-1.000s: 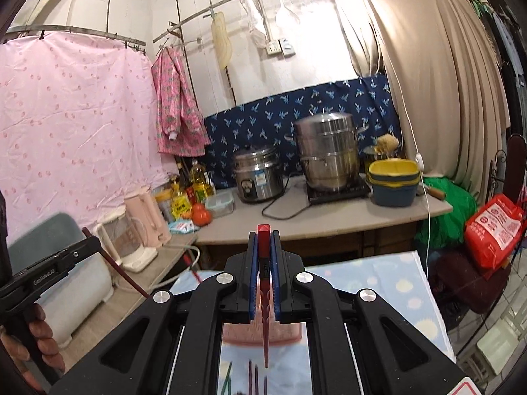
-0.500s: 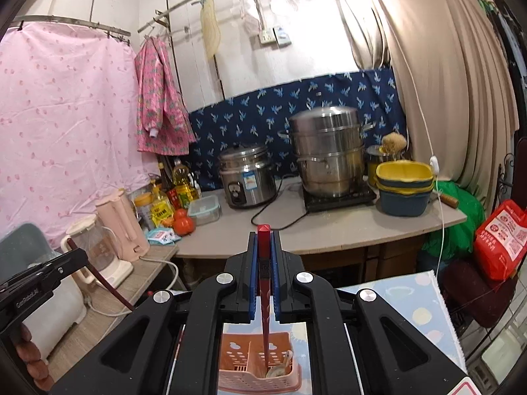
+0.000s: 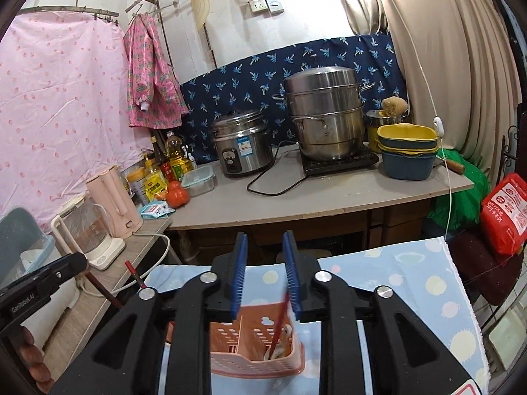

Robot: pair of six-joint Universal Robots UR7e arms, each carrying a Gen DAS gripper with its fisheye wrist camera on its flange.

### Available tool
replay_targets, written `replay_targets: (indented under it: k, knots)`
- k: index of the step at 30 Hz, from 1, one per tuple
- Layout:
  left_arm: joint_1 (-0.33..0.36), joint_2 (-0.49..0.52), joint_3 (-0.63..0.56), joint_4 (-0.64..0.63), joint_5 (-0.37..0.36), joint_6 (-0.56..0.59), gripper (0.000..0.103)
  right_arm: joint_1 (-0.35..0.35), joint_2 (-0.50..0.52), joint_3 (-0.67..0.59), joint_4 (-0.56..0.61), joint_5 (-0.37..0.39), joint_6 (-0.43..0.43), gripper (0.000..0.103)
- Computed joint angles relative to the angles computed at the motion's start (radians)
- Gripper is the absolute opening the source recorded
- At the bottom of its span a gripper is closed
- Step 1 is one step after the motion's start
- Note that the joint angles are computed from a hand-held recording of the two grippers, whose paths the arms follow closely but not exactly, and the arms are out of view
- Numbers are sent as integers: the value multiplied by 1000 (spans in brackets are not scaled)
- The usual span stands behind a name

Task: Organize utensils
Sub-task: 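Move both open tools back down to the remaining utensils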

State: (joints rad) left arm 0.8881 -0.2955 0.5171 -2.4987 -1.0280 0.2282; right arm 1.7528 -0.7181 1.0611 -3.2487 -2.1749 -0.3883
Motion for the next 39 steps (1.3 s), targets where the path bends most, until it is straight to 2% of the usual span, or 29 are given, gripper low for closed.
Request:
replay_targets:
  k: [9,20,30,39]
  knots:
    - [-6,-126,233,-96,13,-28,45,16,-100,191,-80,-12,17,26]
    - [-12,-306,600,-192,24,-83,45,42,-213,506,-194,-102,32,29]
    - [-6,-445,923,-201,21,-165,45,46,-290,802,-210,-161,168,29]
    - [-4,-512,1149,-222,17,-197,45,65,-261,969,-241,-213,249,29]
